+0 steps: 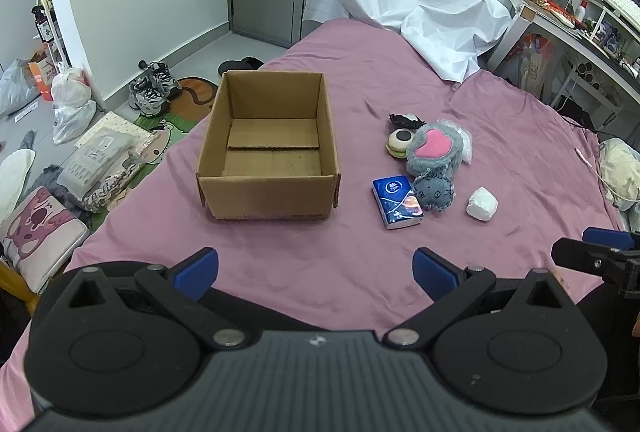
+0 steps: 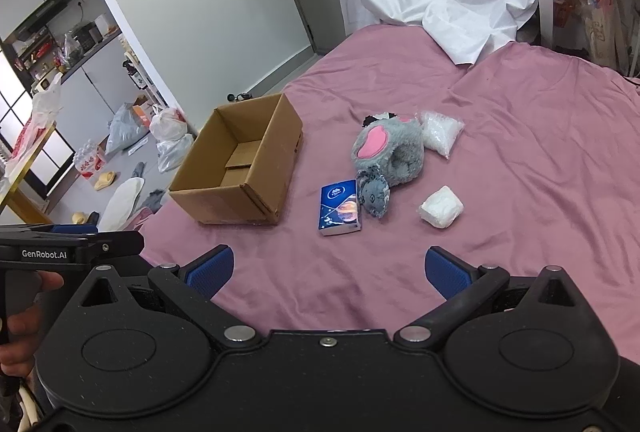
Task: Organize soft objects
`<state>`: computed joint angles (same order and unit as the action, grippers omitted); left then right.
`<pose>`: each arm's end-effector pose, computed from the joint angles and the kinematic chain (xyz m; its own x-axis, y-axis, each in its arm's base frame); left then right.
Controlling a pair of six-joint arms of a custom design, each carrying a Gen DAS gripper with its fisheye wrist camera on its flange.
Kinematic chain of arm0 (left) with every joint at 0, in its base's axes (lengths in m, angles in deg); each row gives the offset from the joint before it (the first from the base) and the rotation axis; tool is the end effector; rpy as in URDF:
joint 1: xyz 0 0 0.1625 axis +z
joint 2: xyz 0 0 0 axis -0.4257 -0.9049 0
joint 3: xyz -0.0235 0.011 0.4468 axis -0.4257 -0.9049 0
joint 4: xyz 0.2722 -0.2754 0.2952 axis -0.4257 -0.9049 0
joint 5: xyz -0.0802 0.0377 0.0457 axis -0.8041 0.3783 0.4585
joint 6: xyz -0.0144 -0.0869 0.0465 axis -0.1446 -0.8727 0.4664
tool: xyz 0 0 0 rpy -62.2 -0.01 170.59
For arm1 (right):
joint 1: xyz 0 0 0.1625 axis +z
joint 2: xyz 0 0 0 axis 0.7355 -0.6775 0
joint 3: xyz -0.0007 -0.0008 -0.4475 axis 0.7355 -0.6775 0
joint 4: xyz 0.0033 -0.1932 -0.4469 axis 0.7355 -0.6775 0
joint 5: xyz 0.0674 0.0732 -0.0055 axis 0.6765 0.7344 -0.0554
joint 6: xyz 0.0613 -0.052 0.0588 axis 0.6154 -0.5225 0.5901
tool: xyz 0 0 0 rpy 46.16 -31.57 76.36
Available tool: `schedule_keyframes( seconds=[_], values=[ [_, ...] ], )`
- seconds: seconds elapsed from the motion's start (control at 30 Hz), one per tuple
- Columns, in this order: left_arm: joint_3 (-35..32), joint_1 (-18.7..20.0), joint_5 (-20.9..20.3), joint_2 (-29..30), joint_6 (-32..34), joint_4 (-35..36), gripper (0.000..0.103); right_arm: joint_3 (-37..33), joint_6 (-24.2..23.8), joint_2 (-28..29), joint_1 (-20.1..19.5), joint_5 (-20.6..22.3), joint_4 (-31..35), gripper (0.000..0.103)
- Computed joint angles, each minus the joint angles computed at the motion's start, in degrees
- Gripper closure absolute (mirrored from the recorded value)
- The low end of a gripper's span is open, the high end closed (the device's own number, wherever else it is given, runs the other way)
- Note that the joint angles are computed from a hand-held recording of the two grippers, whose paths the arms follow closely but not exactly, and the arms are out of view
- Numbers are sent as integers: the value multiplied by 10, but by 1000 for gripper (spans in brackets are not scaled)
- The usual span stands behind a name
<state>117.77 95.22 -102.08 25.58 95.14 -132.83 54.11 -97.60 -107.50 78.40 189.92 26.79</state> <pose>-0.1188 -0.8152 0.4734 -0.5459 0.7194 -0.4294 0.8079 0.5878 -0.0422 0.5055 -0.6268 0.0560 -0.8001 0.5035 0.3261 -0.0354 0.5031 -0.8635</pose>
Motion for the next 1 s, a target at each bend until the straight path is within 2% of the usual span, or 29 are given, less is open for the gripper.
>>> schedule_keyframes(
  seconds=[0.1,0.3,0.6,0.73,0.8,0.9,1.0],
  values=[
    [1,-1,-2,3,-1,-5,0,2,4,-3,-1,0,-2,0],
    [2,-3,-14,10,-11,-21,1,63,-9,-46,-9,-24,-64,0],
    [6,-12,-27,22,-16,-35,3,55,11,-48,-23,-28,-51,1],
    [11,-16,-31,27,-10,-41,3,62,38,-54,-32,-28,-48,10],
    [11,-17,-34,30,-16,-41,3,82,47,-68,-38,-42,-67,14],
    [13,-18,-37,35,-20,-41,4,103,49,-84,-45,-52,-91,16],
    [15,-19,-36,42,-22,-40,5,100,62,-86,-55,-52,-82,16]
  ],
)
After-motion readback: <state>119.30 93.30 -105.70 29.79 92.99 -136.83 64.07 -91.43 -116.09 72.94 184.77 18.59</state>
